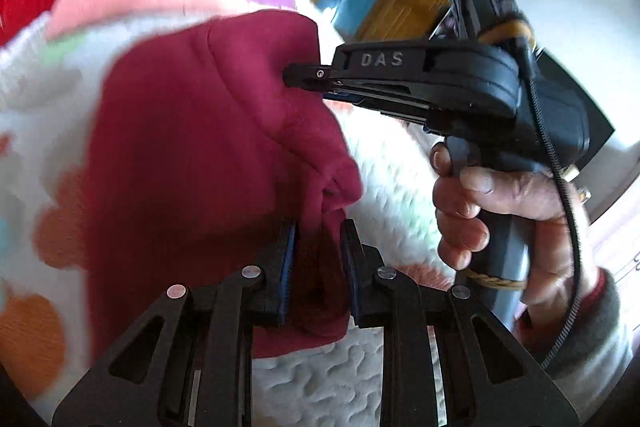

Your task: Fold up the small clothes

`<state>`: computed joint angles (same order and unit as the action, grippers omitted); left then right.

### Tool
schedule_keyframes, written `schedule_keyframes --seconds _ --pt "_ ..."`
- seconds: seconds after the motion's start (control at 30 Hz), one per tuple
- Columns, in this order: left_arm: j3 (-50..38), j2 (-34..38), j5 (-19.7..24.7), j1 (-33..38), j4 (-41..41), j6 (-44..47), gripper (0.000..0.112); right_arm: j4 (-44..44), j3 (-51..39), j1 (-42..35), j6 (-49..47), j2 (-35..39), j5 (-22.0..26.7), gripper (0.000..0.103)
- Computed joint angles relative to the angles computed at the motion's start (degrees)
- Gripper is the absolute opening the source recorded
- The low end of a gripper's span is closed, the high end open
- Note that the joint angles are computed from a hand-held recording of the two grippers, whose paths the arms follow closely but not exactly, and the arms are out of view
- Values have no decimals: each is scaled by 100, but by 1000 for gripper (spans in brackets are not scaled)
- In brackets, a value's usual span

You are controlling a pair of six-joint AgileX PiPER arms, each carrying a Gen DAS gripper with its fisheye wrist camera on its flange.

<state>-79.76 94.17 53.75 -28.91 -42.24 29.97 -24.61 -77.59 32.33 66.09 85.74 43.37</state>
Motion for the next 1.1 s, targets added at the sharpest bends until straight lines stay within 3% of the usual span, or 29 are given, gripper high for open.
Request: schedule_keyframes --seconds 0.1,0.2,0.27,0.33,0.4,0.43,0.5,0.6,0.63,0.67,0.77,0.87,0.93,1.0,1.1 --pt "59 -84 -125 -307 468 -258 22 496 723 -381 31 -19 -272 13" --pt "-85 -360 279 -202 574 -197 41 606 1378 -558 182 -427 -703 16" --pt "-17 -682 349 -11 563 -101 51 382 1635 -411 473 -770 -742 21" --pt "316 -1128 40 195 669 20 62 137 1857 -96 758 -1172 -748 35" --pt "547 -1353 -383 293 989 -140 62 -335 2097 334 1374 -1496 -765 62" --pt "601 -1337 -487 366 1104 -217 62 -564 2172 539 1692 -1568 -743 63" --pt "573 -1173 -571 408 1450 -698 62 -855 2247 887 2131 -1620 -717 63" --pt "728 -1036 -481 538 1386 -879 62 -559 2338 838 1983 -1412 -1186 61" --pt "820 -912 -429 644 1325 -792 62 -353 2323 772 1815 -1289 -1324 54" --pt "904 -883 -496 555 1343 -871 62 -209 2311 739 1645 -1156 -1485 29" --pt "1162 -1105 -673 543 1281 -635 62 -1037 2193 1161 2207 -1084 -996 14" --pt "1203 -985 -862 433 1394 -584 62 -1600 2182 1517 2602 -1217 -455 13" --pt "1225 -856 -1137 243 1737 -786 62 -1488 1855 1545 2188 -861 189 13" --pt "1271 -941 -1168 162 1955 -964 62 -1288 1761 1471 1975 -587 207 13" --pt "1235 -1007 -1042 290 1886 -917 62 -1369 1894 1548 2231 -805 195 14"
